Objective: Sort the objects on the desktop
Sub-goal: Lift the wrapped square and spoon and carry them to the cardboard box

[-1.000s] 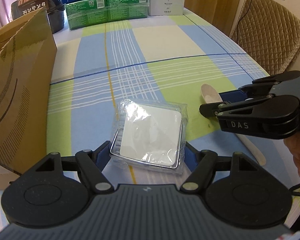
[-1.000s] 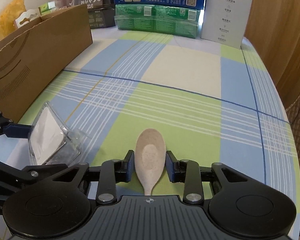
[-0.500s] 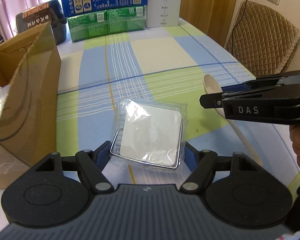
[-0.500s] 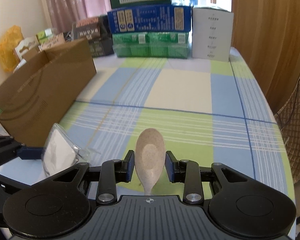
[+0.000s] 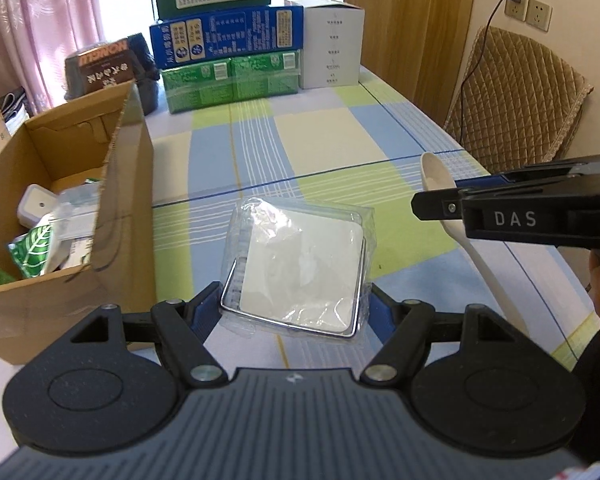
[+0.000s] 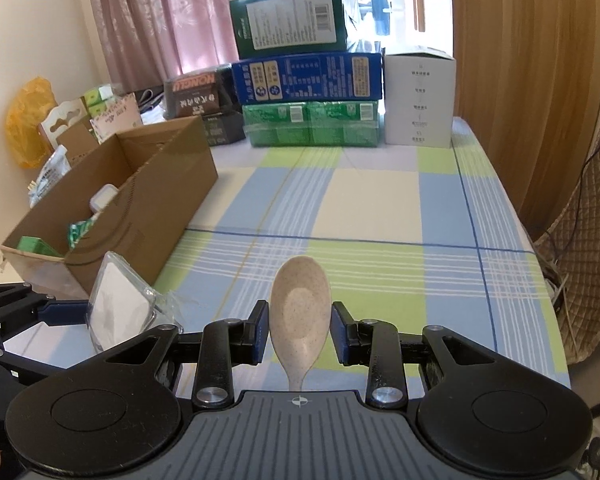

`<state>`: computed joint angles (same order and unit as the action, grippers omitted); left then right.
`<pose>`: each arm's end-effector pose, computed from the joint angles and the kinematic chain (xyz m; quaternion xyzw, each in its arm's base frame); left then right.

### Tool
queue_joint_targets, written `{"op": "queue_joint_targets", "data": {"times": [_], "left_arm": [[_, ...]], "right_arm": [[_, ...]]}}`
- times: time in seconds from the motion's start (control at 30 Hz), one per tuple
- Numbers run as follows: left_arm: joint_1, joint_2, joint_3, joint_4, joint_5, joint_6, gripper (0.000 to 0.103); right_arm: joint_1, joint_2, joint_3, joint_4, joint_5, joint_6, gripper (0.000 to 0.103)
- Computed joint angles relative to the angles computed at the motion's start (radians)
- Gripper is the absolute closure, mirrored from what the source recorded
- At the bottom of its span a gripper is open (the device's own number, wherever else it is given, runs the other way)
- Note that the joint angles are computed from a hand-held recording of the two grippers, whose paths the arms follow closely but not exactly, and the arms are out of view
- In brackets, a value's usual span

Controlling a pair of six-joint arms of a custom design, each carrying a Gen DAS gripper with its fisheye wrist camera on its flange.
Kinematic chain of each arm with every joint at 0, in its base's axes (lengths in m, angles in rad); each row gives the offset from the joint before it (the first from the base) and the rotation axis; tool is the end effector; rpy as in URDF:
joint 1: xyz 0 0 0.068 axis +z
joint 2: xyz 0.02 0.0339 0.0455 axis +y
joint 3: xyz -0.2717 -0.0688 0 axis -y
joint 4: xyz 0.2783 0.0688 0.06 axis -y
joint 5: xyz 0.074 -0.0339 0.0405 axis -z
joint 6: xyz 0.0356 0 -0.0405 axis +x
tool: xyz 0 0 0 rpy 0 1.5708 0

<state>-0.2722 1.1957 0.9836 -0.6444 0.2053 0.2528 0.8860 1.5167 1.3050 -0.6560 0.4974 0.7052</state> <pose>0.2643 -0.0813 0.2841 0.2764 0.8907 -0.0994 0.3468 0.2396 0.2666 0.3047 0.0023 0.9139 0.0767 0.3986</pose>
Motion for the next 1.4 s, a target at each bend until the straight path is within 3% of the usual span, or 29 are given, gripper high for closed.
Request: {"op": "queue_joint_targets", "data": {"times": [0.37,0.73,1.1,1.4], "left_arm": [[0.086,-0.133,0.009,-0.107,0.046,0.043,0.033],[0.262,-0.193,0.049,-0.197,0.133,0.137,0.033],[0.530,-0.134,0.149,-0.257,0.254,0.267,0.033],[0.666,-0.030,0.257,-0.279,0.309,0.346,0.033]], "right_arm": [[0.095,0.006,0.088,-0.076,0.062,0.050,0.073],[0.155,0.120,0.278,-0.098,0.061,0.018,0.073],[0.185,0.313,0.553,-0.121,0.030,-0.050,0.073],[0.187,0.501,0.823,-0.163,-0.011,-0.102,0.073]]}}
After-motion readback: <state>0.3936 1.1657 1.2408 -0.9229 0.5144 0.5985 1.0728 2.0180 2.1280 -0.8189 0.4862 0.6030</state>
